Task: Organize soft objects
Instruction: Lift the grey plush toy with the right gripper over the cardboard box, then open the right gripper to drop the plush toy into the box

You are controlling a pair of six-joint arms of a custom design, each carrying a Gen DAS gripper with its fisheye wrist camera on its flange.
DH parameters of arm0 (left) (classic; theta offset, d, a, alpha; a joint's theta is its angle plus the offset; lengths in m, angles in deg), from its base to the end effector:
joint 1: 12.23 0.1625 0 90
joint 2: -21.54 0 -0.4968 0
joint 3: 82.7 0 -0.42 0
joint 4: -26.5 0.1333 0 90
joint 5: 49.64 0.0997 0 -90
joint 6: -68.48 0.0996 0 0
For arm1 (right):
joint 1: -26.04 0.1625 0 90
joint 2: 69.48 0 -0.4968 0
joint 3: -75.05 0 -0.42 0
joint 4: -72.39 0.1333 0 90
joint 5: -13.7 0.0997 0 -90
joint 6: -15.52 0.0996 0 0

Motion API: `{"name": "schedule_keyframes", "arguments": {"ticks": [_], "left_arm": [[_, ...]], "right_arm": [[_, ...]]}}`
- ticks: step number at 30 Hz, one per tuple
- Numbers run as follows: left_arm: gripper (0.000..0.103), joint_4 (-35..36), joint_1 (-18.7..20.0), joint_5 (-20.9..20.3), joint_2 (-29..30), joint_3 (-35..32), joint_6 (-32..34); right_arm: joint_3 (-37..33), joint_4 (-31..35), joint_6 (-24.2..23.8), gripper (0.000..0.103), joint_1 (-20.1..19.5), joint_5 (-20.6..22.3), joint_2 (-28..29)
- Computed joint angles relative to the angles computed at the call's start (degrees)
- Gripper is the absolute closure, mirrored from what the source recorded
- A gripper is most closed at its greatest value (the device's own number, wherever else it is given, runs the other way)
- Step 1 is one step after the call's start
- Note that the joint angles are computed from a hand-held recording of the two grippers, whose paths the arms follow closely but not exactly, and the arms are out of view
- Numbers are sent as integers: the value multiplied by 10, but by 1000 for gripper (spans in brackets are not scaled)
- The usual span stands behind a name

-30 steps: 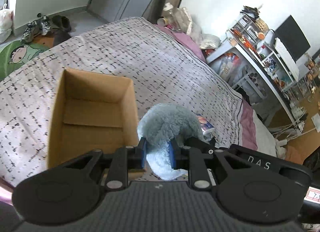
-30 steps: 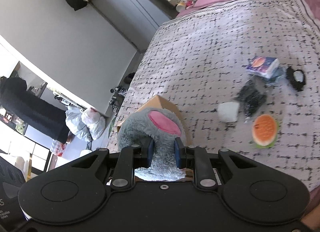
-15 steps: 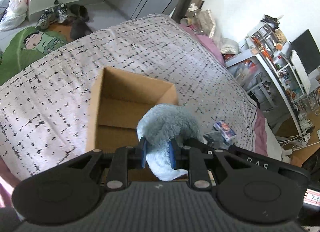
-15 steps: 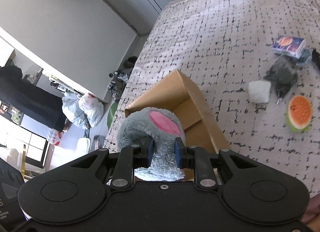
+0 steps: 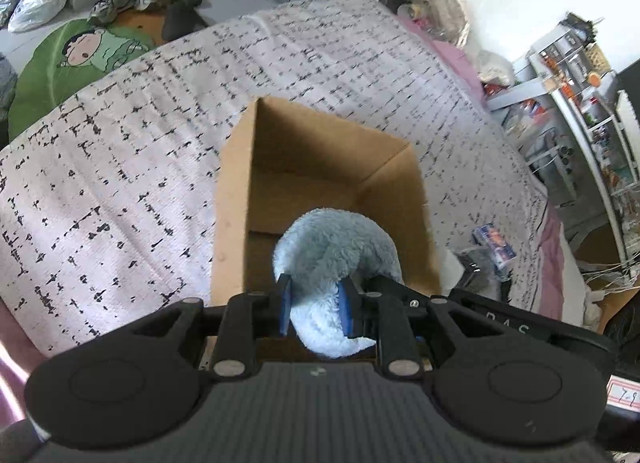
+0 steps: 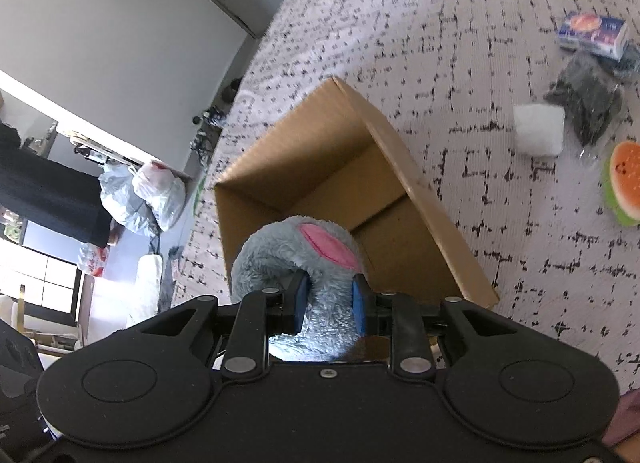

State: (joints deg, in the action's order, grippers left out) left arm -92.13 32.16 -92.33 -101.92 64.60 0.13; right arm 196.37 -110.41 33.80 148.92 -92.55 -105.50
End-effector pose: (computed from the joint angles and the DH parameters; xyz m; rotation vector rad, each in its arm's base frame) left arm -0.0094 -0.2981 0.3482 -0.5544 2.5173 -1.0053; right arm 0.3858 -0.4026 -0.0457 0.3441 -2.9012 0.3528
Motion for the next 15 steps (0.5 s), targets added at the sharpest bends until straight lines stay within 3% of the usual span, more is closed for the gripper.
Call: {"name": "schedule_keyframes", "arguments": {"ticks": [10, 13, 15], "left_arm": [[77, -15, 51, -22, 34, -14, 25], [77, 11, 48, -17, 32, -23, 8], [77, 27, 44, -17, 31, -29, 4]], "right_arm": [[-15, 40, 20, 75, -8, 6, 7], [-15, 48, 25, 67, -11, 18, 1], [-14, 48, 22, 54, -9, 23, -4]]}}
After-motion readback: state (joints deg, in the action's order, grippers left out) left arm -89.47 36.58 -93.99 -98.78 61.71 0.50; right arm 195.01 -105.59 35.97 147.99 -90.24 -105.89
